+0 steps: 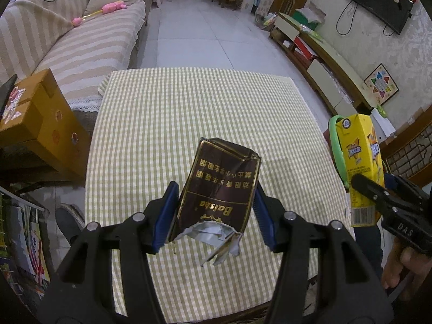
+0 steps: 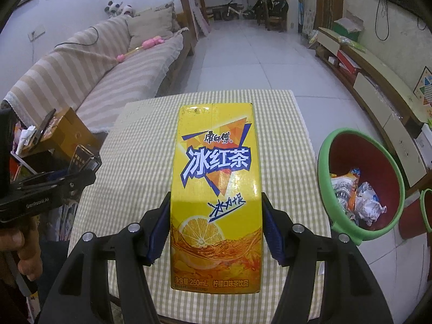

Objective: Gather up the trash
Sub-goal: 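Carry carton and wrapper over the bucket while both tools open to drop them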

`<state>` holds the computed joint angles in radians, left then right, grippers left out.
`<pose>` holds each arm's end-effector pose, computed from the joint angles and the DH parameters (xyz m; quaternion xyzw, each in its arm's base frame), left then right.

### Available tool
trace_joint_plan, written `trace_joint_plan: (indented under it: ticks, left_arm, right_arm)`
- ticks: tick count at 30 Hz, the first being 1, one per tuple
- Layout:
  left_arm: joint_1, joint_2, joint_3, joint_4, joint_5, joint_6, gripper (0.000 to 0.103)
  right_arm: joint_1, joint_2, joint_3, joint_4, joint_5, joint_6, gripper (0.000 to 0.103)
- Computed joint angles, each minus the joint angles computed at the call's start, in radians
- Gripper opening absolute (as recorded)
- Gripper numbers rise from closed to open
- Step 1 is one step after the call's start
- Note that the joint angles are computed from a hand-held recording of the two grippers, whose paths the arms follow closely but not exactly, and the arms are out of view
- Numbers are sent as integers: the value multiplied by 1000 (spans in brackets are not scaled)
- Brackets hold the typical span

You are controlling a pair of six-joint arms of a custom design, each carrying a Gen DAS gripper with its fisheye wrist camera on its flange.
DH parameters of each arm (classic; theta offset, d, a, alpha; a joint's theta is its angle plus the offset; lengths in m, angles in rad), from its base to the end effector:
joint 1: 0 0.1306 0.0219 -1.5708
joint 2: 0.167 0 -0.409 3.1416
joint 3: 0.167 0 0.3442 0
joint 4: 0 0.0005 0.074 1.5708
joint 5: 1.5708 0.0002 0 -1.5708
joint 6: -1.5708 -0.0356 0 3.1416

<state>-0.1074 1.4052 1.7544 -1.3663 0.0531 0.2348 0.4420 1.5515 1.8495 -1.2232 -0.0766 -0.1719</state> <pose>0.4008 -0.0456 0.5641 -0.0540 0.9601 -0.0717 0.2649 0.4301 0.2060 0.5486 -0.1396 0.9374 0.1304 0.2912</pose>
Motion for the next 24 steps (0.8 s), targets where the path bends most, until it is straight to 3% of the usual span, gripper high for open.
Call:
trace_joint_plan:
  ticks: [24]
  left_arm:
    - [-91,58,106,-4,-53,47,53]
  right_arm:
    - [-95,-8,6,26,-59,24,58]
